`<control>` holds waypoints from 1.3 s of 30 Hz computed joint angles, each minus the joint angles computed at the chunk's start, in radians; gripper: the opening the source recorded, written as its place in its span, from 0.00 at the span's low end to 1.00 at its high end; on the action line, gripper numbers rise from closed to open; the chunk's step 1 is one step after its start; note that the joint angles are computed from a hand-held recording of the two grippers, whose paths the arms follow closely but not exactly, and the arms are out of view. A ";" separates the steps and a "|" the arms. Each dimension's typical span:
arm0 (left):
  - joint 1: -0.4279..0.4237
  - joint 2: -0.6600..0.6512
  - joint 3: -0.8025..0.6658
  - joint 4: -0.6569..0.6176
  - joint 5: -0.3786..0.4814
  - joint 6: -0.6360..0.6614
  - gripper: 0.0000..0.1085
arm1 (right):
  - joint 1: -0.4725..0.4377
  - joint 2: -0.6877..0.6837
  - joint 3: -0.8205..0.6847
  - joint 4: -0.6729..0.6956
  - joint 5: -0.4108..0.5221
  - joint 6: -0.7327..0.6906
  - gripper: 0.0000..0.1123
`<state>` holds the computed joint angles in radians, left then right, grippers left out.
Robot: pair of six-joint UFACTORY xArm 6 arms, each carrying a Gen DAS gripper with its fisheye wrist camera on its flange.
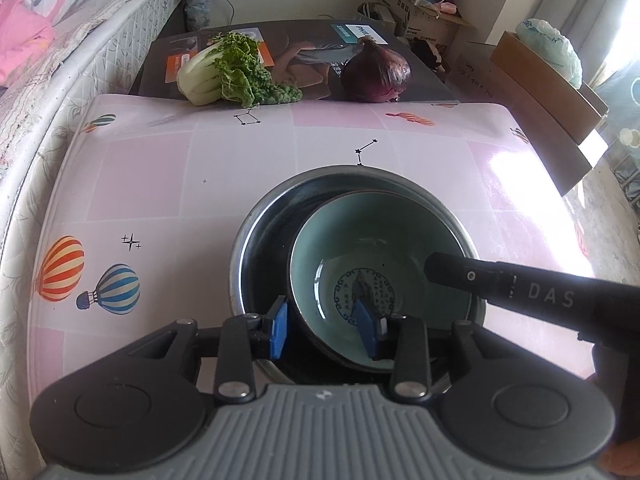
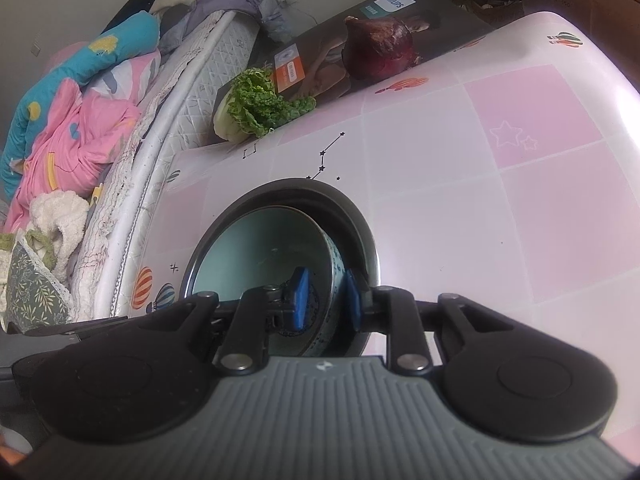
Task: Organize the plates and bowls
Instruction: 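Carry the green bowl over the steel bowl with both tools and lower it inside, then open both tools to release the green bowl inside the steel bowl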
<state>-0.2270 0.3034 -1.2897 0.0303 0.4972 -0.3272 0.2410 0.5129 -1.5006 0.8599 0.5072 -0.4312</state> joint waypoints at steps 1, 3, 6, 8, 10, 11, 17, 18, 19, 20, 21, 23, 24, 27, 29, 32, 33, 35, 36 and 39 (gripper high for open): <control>0.000 -0.003 0.002 -0.003 -0.006 0.003 0.37 | -0.001 -0.003 0.003 0.016 -0.004 -0.011 0.20; -0.002 -0.009 0.009 0.000 -0.017 0.004 0.39 | -0.002 -0.013 0.011 0.066 -0.011 -0.052 0.21; -0.007 -0.017 0.014 0.027 -0.022 -0.008 0.41 | -0.006 -0.034 0.022 0.108 -0.011 -0.090 0.22; -0.009 -0.021 0.017 0.042 -0.022 -0.017 0.41 | -0.007 -0.048 0.029 0.115 -0.010 -0.101 0.22; -0.010 -0.027 0.024 0.039 -0.023 -0.012 0.41 | -0.010 -0.065 0.041 0.122 -0.001 -0.114 0.22; -0.010 -0.036 0.033 0.027 -0.026 -0.001 0.41 | -0.012 -0.076 0.050 0.120 0.004 -0.118 0.22; -0.012 -0.068 0.060 -0.026 -0.012 0.050 0.39 | -0.021 -0.139 0.120 0.083 0.035 -0.135 0.22; -0.012 -0.073 0.064 -0.032 -0.009 0.053 0.38 | -0.023 -0.148 0.132 0.077 0.039 -0.134 0.22; -0.012 -0.076 0.066 -0.041 -0.004 0.058 0.37 | -0.024 -0.156 0.143 0.075 0.043 -0.135 0.22; -0.012 -0.077 0.067 -0.059 0.001 0.068 0.35 | -0.026 -0.162 0.151 0.074 0.048 -0.136 0.22; -0.012 -0.077 0.066 -0.082 0.006 0.083 0.34 | -0.026 -0.170 0.162 0.075 0.052 -0.141 0.23; -0.014 -0.080 0.069 -0.104 0.016 0.094 0.31 | -0.025 -0.180 0.176 0.070 0.057 -0.146 0.23; -0.014 -0.080 0.070 -0.106 0.017 0.095 0.31 | -0.024 -0.184 0.181 0.065 0.061 -0.144 0.23; -0.015 -0.088 0.079 -0.099 0.012 0.084 0.29 | -0.023 -0.193 0.192 0.062 0.075 -0.150 0.23; -0.013 -0.090 0.079 -0.115 0.017 0.090 0.26 | -0.021 -0.198 0.198 0.059 0.080 -0.149 0.22; -0.010 -0.091 0.077 -0.145 0.026 0.110 0.25 | -0.022 -0.198 0.197 0.067 0.103 -0.149 0.21; -0.009 -0.091 0.076 -0.148 0.028 0.111 0.25 | -0.022 -0.198 0.195 0.070 0.111 -0.149 0.21; -0.008 -0.094 0.077 -0.149 0.031 0.107 0.24 | -0.020 -0.197 0.195 0.073 0.118 -0.147 0.21; -0.008 -0.095 0.078 -0.151 0.032 0.108 0.24 | -0.020 -0.196 0.195 0.075 0.122 -0.146 0.21; -0.007 -0.100 0.082 -0.160 0.033 0.107 0.24 | -0.024 -0.188 0.188 0.092 0.146 -0.141 0.20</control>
<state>-0.2336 0.2033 -1.2081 -0.1293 0.5304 -0.2200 0.2170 0.3245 -1.3125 0.9518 0.6537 -0.5724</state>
